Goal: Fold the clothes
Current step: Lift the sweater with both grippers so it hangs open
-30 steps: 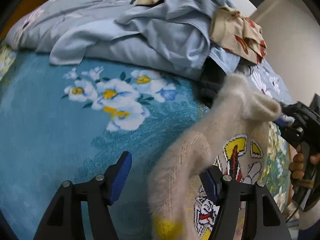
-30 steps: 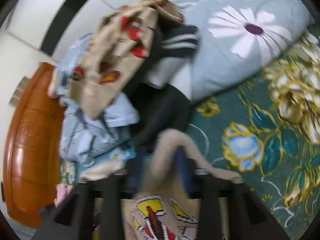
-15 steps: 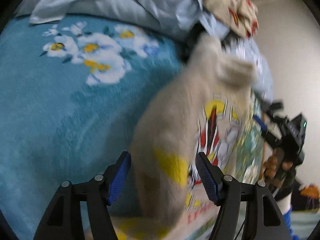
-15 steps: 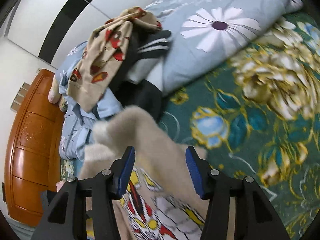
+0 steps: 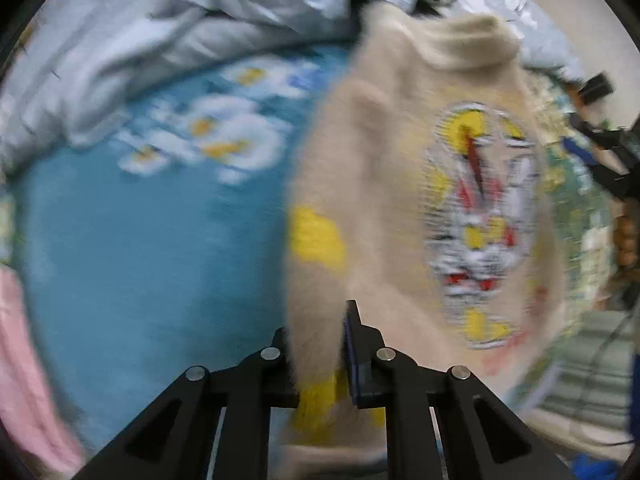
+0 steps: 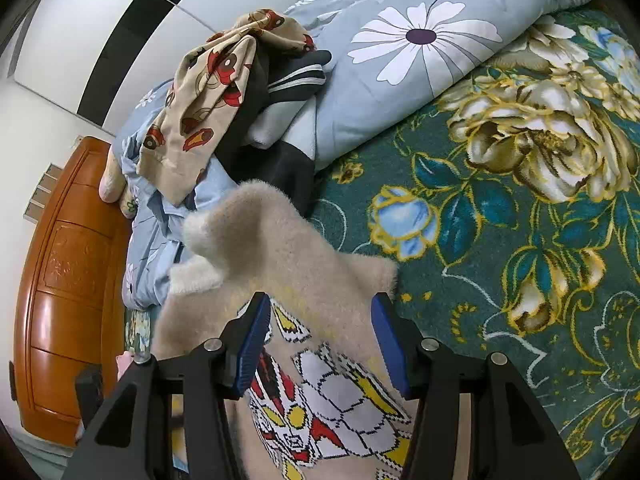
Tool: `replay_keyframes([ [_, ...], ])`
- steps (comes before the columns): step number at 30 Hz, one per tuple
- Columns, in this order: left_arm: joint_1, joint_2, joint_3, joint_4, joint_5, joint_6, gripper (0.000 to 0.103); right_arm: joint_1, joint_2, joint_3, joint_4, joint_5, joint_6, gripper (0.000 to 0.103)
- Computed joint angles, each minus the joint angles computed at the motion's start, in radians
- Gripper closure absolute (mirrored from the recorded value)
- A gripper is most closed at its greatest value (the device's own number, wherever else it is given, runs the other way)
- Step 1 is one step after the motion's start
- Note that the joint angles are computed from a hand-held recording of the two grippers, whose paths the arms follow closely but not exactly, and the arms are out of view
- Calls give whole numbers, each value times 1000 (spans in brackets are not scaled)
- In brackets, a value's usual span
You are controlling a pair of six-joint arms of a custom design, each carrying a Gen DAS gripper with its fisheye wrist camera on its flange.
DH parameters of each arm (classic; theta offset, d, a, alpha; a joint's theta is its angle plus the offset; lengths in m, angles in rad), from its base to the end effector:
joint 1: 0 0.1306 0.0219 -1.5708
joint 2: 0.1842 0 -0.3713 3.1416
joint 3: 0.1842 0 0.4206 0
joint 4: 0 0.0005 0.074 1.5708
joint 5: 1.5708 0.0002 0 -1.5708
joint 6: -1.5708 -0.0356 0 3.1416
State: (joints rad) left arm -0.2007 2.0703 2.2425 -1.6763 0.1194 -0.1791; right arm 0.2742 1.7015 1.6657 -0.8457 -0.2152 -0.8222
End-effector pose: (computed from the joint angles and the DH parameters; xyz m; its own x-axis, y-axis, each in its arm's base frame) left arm 0.6634 -0.1398 0.3814 -0.9255 0.3688 -0.0868 0.3766 0.9204 -0.1051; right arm 0.6009 0.1764 0.3845 -0.7952 0.5199 -0.3121 0.2752 0.7681 0.5781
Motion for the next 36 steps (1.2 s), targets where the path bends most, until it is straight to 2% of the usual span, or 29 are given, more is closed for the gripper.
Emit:
replay_keyframes([
  [1, 7, 11, 18, 5, -36, -13, 87, 0, -2, -2, 0, -1, -1, 49],
  [4, 19, 27, 27, 79, -124, -66, 81, -1, -7, -11, 0, -5, -11, 49],
  [5, 21, 28, 17, 95, -128, -64, 74, -1, -9, -14, -1, -6, -13, 49],
  [10, 44, 7, -65, 156, -61, 8, 68, -1, -19, -30, -12, -5, -8, 49],
  [11, 58, 0, -68, 160, -16, 21, 62, -2, -20, -33, -15, -4, -6, 49],
  [12, 72, -7, -70, 164, 30, 34, 49, -3, -20, -34, -18, -4, -4, 49],
  [14, 107, -25, -78, 171, 133, 42, 37, -4, -19, -35, -21, -7, 2, 49],
  [17, 160, -52, -92, 160, 215, 28, 36, -3, -13, -33, -22, -12, 8, 49],
  [19, 202, -91, -149, 177, 261, 29, 35, -1, -10, -35, -16, -18, 2, 49],
  [22, 247, -132, -243, 181, 286, 25, 35, 4, -6, -40, -12, -21, -7, 49],
  [26, 252, -148, -341, 211, 283, -35, 36, 11, 5, -42, -18, -25, -30, 49],
  [31, 249, -153, -410, 287, 389, -29, 36, 24, 11, -32, -32, -19, -39, 49],
  [34, 234, -141, -411, 259, 411, -65, 38, 26, 7, -28, -43, -5, -40, 49],
  [36, 225, -134, -413, 241, 428, -88, 46, 26, 4, -31, -48, 1, -47, 49],
])
